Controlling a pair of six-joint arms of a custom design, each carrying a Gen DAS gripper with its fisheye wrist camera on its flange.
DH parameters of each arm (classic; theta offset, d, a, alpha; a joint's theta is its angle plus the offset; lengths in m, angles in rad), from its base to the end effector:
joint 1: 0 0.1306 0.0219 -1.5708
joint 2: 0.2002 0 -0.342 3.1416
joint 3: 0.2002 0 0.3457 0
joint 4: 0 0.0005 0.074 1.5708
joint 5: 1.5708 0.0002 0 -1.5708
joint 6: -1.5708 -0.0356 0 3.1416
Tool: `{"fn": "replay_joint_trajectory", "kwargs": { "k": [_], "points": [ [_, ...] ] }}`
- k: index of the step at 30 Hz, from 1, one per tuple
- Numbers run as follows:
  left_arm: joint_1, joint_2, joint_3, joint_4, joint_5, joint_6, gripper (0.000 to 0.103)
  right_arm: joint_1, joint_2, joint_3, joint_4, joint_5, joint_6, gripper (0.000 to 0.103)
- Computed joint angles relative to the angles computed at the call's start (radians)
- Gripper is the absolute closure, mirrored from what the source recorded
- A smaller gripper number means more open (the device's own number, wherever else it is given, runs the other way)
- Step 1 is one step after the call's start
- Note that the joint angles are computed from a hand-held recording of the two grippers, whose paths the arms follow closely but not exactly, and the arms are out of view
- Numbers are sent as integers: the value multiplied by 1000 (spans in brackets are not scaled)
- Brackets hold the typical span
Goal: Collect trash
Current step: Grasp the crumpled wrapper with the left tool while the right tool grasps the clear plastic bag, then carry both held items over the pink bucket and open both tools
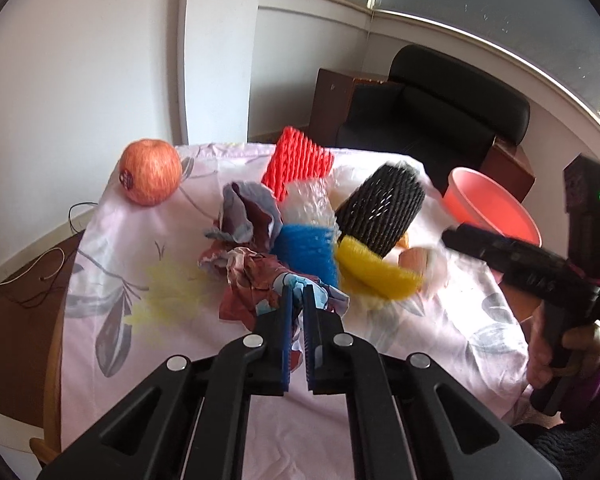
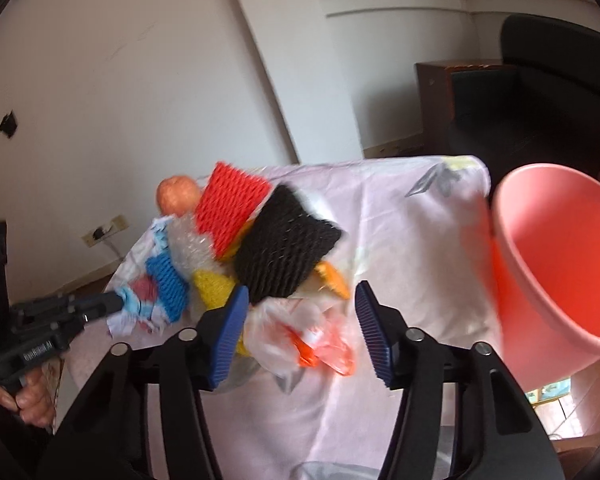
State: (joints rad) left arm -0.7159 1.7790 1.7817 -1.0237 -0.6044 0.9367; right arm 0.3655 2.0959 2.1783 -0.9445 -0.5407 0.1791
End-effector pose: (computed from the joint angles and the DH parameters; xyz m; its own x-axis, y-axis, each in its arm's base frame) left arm 0.4334 -0.3508 0.3572 -0.6357 -0.3256 -0.6999 -0.3310 0.9341 -0.1339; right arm 0.6111 0.2530 0.3355 -0.5874 -0.3883 -0.7100 -0.7357 0.6218 0.2686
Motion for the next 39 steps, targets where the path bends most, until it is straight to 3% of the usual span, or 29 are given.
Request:
{"fn": "replay_joint_trajectory", "kwargs": {
  "k": [5,8,14,20,21,22,25,31,39],
  "points": [
    [-1,-33,-25,26,-29,-1,99,12,0,-10,-59,13,63,55],
    [-4,-49,-31,42,-46,-10,99,5,0,-6,-102,-22,81,55],
    [-15,-61,-25,68,-81,-43,99,6,-38,-64,-93,-42,142,55],
    [-21,-59,-22,78,-86,-45,99,17,-36,-68,-95,18,136,56],
    [-21,-58,-21,78,-85,-47,99,17,-27,-57,-103,15,132,58],
    [-22,-56,-18,77,-86,-49,99,16,-18,-44,-116,7,133,71],
    [-23,-55,-14,86,-89,-65,99,14,-15,-36,-126,-8,135,77],
    [-23,-35,27,110,-90,-129,99,-9,-59,-89,-41,-33,91,77],
    [-16,75,202,181,-25,-315,99,-82,-86,-89,98,-5,-49,77]
  ]
}}
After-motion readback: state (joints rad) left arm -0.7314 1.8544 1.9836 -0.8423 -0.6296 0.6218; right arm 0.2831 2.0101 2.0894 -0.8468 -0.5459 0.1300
